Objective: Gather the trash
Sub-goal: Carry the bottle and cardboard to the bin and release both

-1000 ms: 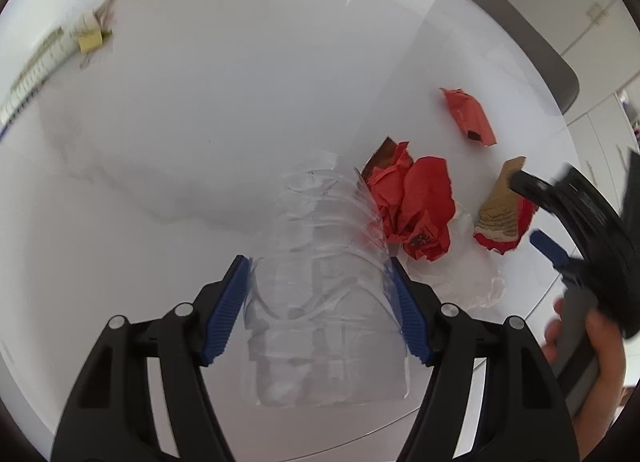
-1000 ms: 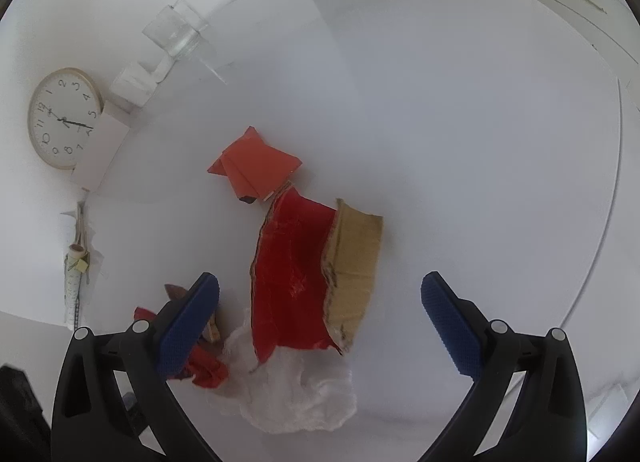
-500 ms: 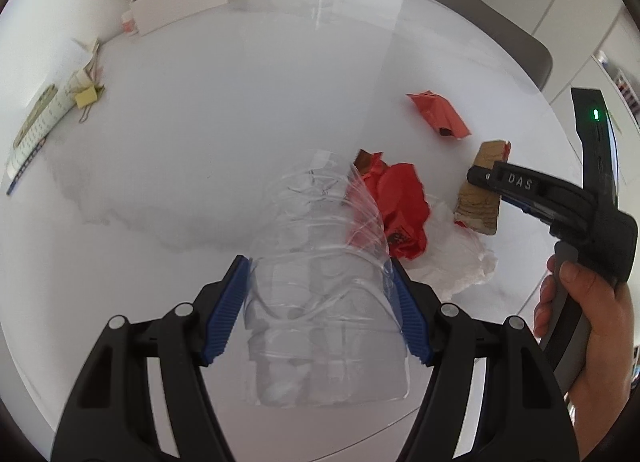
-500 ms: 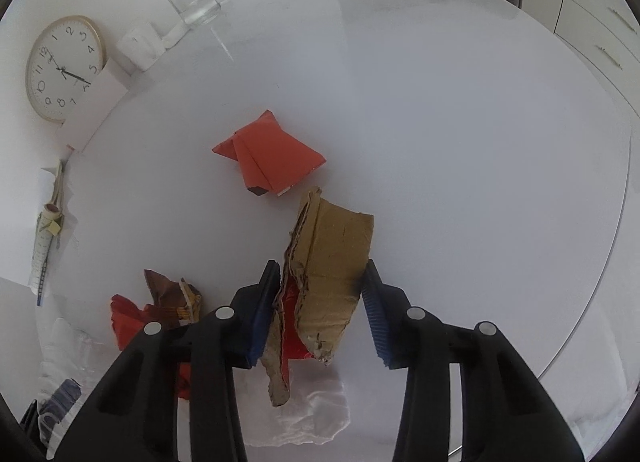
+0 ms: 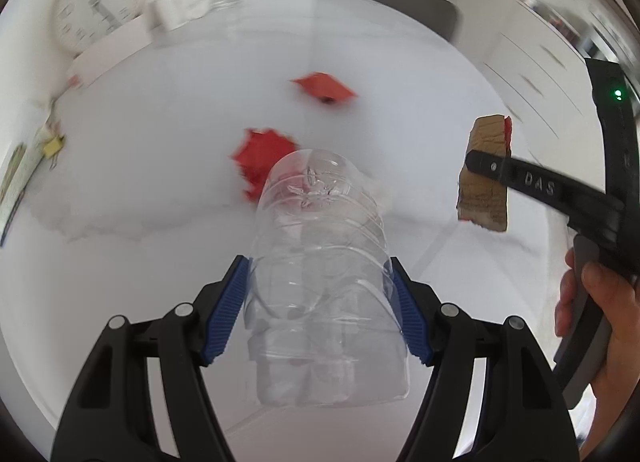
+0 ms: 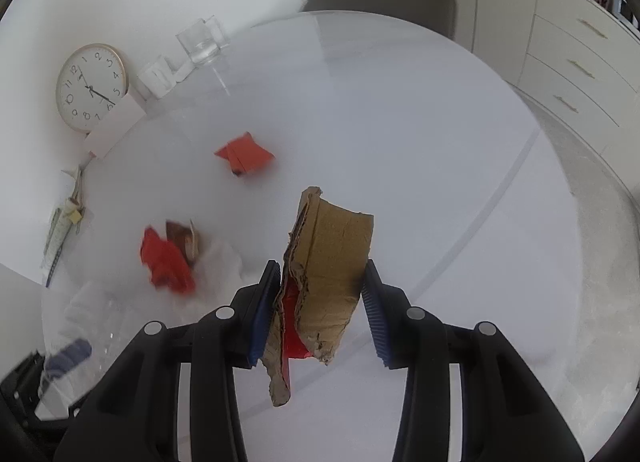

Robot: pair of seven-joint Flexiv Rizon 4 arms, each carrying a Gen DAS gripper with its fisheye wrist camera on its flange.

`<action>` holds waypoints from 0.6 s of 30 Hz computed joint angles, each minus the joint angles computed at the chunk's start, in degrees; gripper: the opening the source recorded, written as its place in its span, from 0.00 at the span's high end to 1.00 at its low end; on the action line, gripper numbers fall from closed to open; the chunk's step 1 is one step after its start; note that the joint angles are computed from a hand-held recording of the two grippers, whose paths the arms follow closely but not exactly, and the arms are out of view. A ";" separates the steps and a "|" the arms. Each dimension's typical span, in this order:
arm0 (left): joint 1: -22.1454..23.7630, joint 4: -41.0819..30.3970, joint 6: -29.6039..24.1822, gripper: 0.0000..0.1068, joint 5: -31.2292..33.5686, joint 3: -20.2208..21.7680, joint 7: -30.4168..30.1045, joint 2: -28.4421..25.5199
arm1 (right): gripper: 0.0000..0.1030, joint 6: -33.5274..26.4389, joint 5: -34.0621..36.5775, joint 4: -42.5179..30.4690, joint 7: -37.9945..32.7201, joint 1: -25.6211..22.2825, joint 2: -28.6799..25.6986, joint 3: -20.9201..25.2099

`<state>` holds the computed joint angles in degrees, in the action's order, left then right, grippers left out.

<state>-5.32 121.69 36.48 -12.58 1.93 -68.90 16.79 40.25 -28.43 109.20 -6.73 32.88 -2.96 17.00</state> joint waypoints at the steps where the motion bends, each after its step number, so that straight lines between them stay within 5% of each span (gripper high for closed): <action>1: -0.64 0.49 -0.71 0.38 0.04 -0.16 0.54 1.08 | 0.59 -1.19 0.39 1.37 0.96 0.29 1.82 0.77; 9: -7.24 5.63 -7.06 0.38 -1.05 -1.30 6.90 10.71 | 0.59 -14.82 8.47 11.07 14.82 3.69 18.30 10.74; 18: -18.11 10.08 -13.72 0.38 -5.65 -5.61 11.63 17.65 | 0.59 -31.10 20.60 12.70 33.28 9.49 30.18 20.79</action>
